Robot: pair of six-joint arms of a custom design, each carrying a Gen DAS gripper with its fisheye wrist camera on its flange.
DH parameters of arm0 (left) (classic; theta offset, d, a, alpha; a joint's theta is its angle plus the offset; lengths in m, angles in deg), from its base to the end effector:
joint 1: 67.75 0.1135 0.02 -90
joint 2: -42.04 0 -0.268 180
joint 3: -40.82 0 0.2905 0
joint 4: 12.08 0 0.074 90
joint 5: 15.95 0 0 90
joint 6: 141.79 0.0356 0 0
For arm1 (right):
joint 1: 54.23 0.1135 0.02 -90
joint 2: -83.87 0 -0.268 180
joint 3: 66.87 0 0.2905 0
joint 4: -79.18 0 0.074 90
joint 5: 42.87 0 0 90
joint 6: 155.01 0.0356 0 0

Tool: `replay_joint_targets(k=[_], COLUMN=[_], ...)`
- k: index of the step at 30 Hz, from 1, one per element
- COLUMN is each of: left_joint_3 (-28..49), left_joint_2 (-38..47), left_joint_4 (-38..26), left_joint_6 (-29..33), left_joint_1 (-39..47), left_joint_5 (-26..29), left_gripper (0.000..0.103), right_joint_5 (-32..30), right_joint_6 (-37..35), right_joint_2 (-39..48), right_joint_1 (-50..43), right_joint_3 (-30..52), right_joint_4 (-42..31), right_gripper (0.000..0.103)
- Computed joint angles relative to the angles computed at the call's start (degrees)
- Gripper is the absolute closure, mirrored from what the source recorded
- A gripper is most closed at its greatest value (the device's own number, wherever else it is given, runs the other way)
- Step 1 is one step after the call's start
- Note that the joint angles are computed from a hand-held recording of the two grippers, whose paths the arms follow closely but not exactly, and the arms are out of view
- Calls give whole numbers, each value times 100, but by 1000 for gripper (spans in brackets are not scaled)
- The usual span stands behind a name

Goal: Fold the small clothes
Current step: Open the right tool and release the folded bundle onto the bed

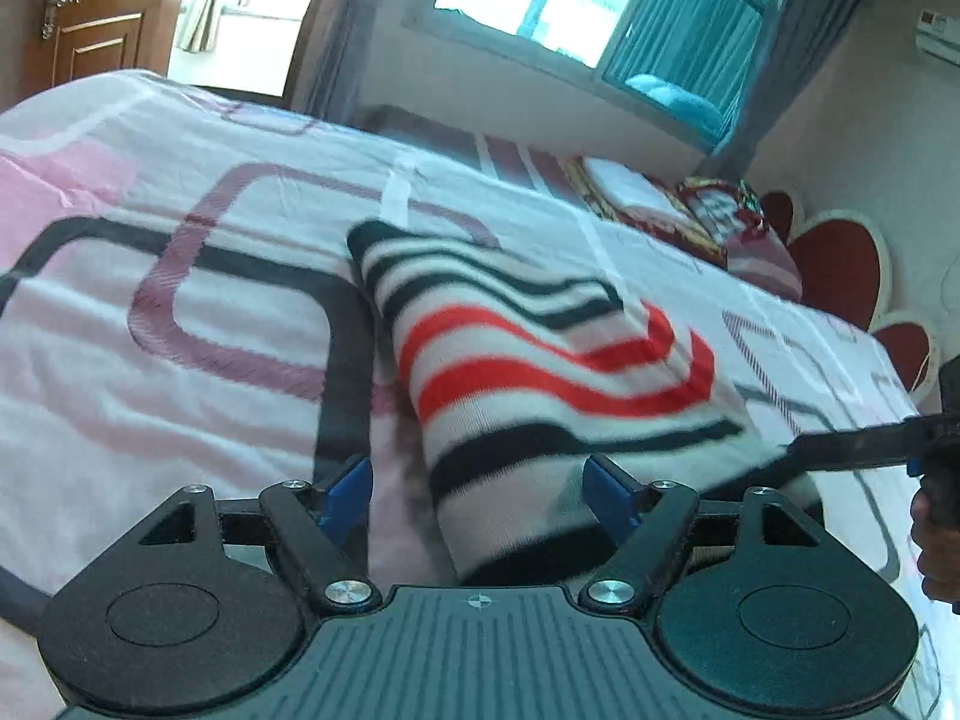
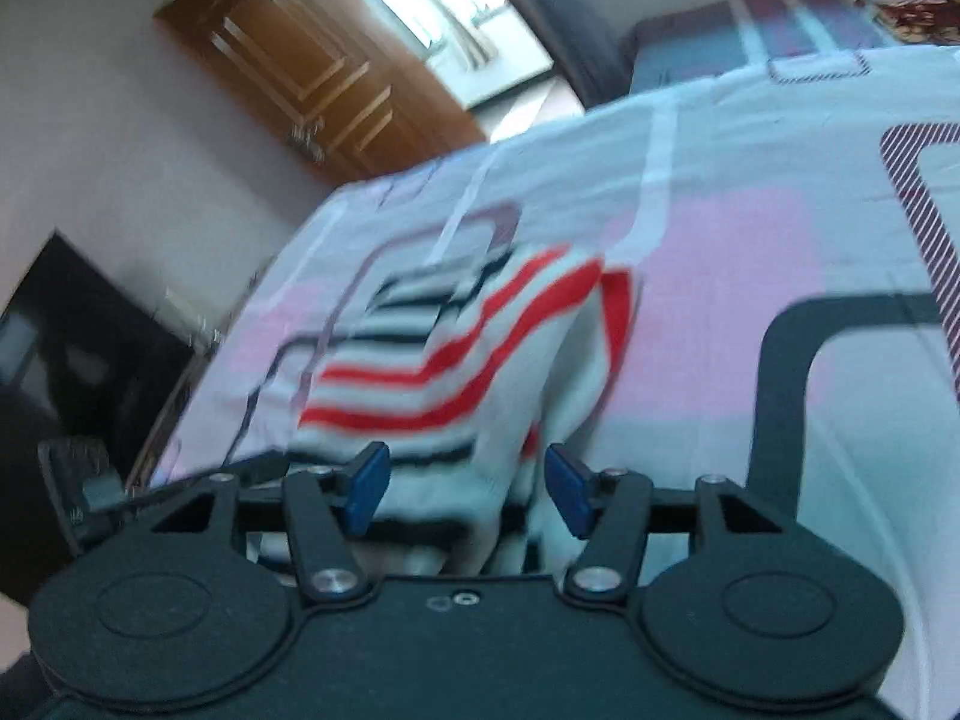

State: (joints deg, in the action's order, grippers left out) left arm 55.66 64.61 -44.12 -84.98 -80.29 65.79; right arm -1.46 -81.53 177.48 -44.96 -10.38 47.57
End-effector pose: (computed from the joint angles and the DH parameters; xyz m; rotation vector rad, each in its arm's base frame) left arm 0.1420 -0.0263 0.1074 -0.4821 2.2179 -0.2622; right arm 0.2956 0.0753 0.1148 -0.7684 2.4020 1.1022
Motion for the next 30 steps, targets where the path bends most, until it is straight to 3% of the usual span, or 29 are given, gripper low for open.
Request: replay_joint_targets(k=[2, 4, 6, 9, 11, 14, 16, 18, 21, 23, 27, 30], left_joint_3=[-100, -191, -153, -204, -209, -31, 187, 470, 736, 907, 1334, 1760], left_joint_2=[40, 58, 783, 999, 783, 846, 1303, 2027, 2624, 2775, 3276, 3705], left_joint_4=[10, 17, 478, 644, 327, -271, -493, -643, -801, -1120, -1829, -2502], left_joint_6=[-227, -415, -602, -746, -945, -1344, -1731, -2302, -2790, -3169, -4095, -5021], left_joint_1=[-114, -391, -918, -1270, -1436, -2198, -2821, -3367, -3714, -3918, -4458, -5101], left_joint_5=[7, -225, -770, -1143, -1271, -1953, -2478, -3041, -3296, -3437, -3597, -3836], left_gripper=[27, 17, 13, 12, 12, 12, 10, 0, 0, 0, 0, 0], right_joint_5=[262, 867, 973, 1083, 1301, 1454, 1535, 1567, 2427, 2277, 1996, 1836], right_joint_6=[20, 109, 355, 625, 645, 642, 545, 395, 418, 630, 652, 701], right_joint_2=[58, -98, 188, 201, -29, -604, -1328, -1514, -922, -921, -2076, -3144], right_joint_1=[187, 338, 362, 430, 505, 558, 616, 733, 1082, 959, 683, 426], right_joint_3=[-77, -460, -513, -657, -894, -1086, -1381, -1425, -1321, -1491, -2076, -2485], right_joint_4=[2, 576, 949, 1310, 1463, 1252, 1068, 889, 1008, 1272, 1149, 785], right_gripper=[80, 83, 84, 79, 77, 78, 73, 70, 65, 64, 64, 49])
